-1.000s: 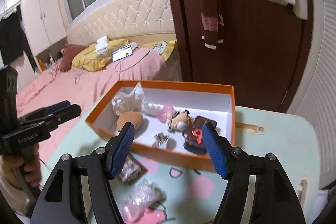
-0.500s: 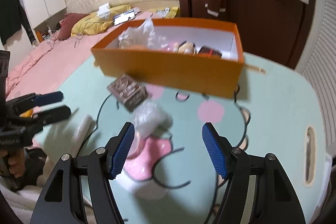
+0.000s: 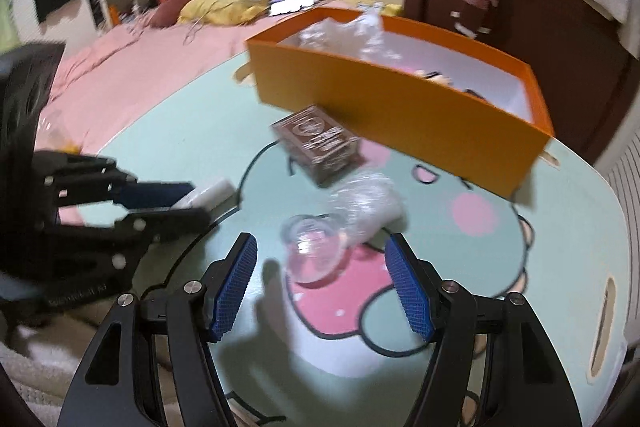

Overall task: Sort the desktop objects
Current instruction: 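Grasp the white tube with the left tool while the right tool grasps the clear cup, then lower the tube and clear cup into the orange box and open both tools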

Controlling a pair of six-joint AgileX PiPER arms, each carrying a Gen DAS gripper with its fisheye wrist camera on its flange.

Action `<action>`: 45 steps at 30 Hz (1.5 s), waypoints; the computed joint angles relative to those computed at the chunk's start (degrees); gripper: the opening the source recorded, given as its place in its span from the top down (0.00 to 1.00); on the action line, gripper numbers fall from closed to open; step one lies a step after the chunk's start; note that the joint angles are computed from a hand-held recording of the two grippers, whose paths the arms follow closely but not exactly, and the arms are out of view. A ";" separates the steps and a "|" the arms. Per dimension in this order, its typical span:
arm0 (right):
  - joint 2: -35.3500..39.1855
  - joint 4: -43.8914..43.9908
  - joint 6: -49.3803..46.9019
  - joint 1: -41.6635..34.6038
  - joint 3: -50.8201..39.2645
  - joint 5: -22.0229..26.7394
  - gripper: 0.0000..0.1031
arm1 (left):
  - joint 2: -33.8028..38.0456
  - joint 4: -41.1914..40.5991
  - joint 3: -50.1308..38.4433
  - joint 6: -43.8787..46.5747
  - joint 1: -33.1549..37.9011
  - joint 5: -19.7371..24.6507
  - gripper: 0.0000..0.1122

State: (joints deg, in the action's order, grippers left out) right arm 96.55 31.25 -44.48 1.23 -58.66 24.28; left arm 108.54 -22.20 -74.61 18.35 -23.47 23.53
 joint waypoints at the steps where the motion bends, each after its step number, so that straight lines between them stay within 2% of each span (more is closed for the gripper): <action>1: 0.47 -0.51 0.40 0.38 -0.16 -0.13 0.40 | 0.01 0.04 0.13 -0.08 -0.09 -0.29 0.84; 4: 1.78 -2.15 2.09 1.61 -0.10 -3.72 0.52 | 0.02 -0.04 1.05 -0.10 -0.52 -1.78 0.84; 5: 1.95 -1.97 2.12 1.65 -0.34 -3.78 0.61 | 0.02 -0.78 1.09 0.50 -0.37 -1.85 0.84; 8: 2.00 -0.75 1.38 1.42 -0.43 -3.71 0.61 | -0.43 -1.70 1.60 0.95 0.28 -2.10 0.84; 12: 0.08 8.14 -7.14 -0.65 1.20 -3.27 0.61 | -1.50 -6.59 2.13 5.19 1.65 -3.13 0.84; 14: -1.10 12.63 -11.36 -1.98 1.73 -2.50 0.61 | -1.53 -9.08 1.09 8.14 2.33 -2.09 0.84; 19: -2.09 17.05 -14.80 -5.23 0.38 1.94 0.61 | -1.13 -6.99 -2.48 7.76 2.41 -2.12 0.84; 23: -0.91 20.48 -16.97 -8.63 -2.27 8.94 0.61 | 1.03 -9.32 -8.03 9.83 3.09 -0.35 0.84; 26: 0.09 18.59 -13.77 -9.46 -3.97 9.43 0.61 | 3.27 -9.74 -13.41 10.69 3.15 1.10 0.84; 28: 1.13 19.72 -13.77 -10.95 -5.59 12.12 0.61 | 5.56 -9.71 -18.13 10.37 3.15 2.97 0.84; 29: 1.53 17.87 -11.51 -10.72 -6.35 11.87 0.61 | 6.81 -9.41 -20.57 9.76 3.13 4.05 0.84; 31: 1.44 9.38 -6.55 -8.03 -5.82 6.28 0.61 | 9.38 -8.71 -25.59 8.44 3.08 6.24 0.84; 32: 1.93 7.34 -4.79 -7.46 -5.86 5.52 0.61 | 10.56 -8.02 -27.76 7.58 2.98 7.01 0.84; 35: 4.30 8.15 -4.27 -8.41 -6.87 7.65 0.61 | 14.81 -4.82 -35.56 4.11 2.46 9.91 0.84; 38: 5.18 7.29 -3.18 -8.34 -6.81 7.13 0.61 | 18.72 -3.46 -42.68 1.65 2.28 12.86 0.84; 45: 4.15 10.59 -6.41 -9.05 -4.14 5.64 0.60 | 22.68 -3.43 -49.60 0.06 1.90 16.19 0.84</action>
